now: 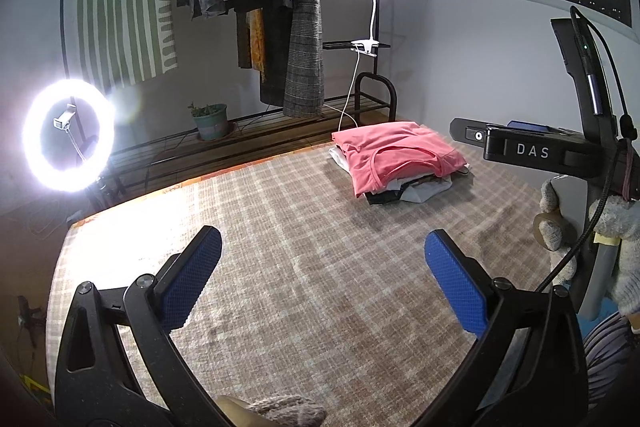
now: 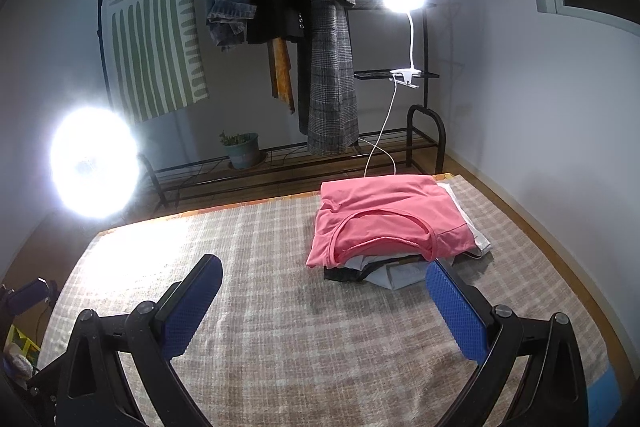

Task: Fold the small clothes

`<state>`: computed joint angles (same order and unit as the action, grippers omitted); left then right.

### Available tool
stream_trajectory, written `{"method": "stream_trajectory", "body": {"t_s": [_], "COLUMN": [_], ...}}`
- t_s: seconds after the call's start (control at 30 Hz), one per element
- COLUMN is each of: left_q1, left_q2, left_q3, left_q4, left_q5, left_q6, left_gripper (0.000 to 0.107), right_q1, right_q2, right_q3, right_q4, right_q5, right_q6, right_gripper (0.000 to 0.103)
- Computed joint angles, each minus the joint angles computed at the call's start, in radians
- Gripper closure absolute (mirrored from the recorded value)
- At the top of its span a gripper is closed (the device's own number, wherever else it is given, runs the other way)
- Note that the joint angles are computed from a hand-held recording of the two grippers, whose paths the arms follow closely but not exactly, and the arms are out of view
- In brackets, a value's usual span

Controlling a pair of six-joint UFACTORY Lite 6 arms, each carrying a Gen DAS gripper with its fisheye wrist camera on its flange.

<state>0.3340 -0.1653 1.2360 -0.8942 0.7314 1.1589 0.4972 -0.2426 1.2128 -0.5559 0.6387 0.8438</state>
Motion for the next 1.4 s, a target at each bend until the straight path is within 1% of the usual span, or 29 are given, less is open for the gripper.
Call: {"method": "stream_trajectory", "body": {"t_s": [0.4, 0.7, 1.4], "left_q1": [0.005, -0.003, 0.018], "left_q2": [-0.021, -0.030, -0.024], "left_q3": [-0.012, -0.021, -0.006], "left_q4": [0.002, 0.005, -0.007], "left_q5": [0.004, -0.008, 0.009], "left_q6": [0.005, 0.000, 0.026], "left_gripper": [0.004, 0.004, 0.004], "right_q1": [-0.004, 0.014, 0.021], "right_q2": [0.003, -0.008, -0.011], "right_q3": [0.000, -0.003, -0.004], "right_q4": [0.004, -0.008, -0.011], "right_q5": [-0.006, 0.010, 0.014], "right_q6": [0.003, 0.020, 0.032], "right_gripper": [0.000, 0.000, 0.000]}}
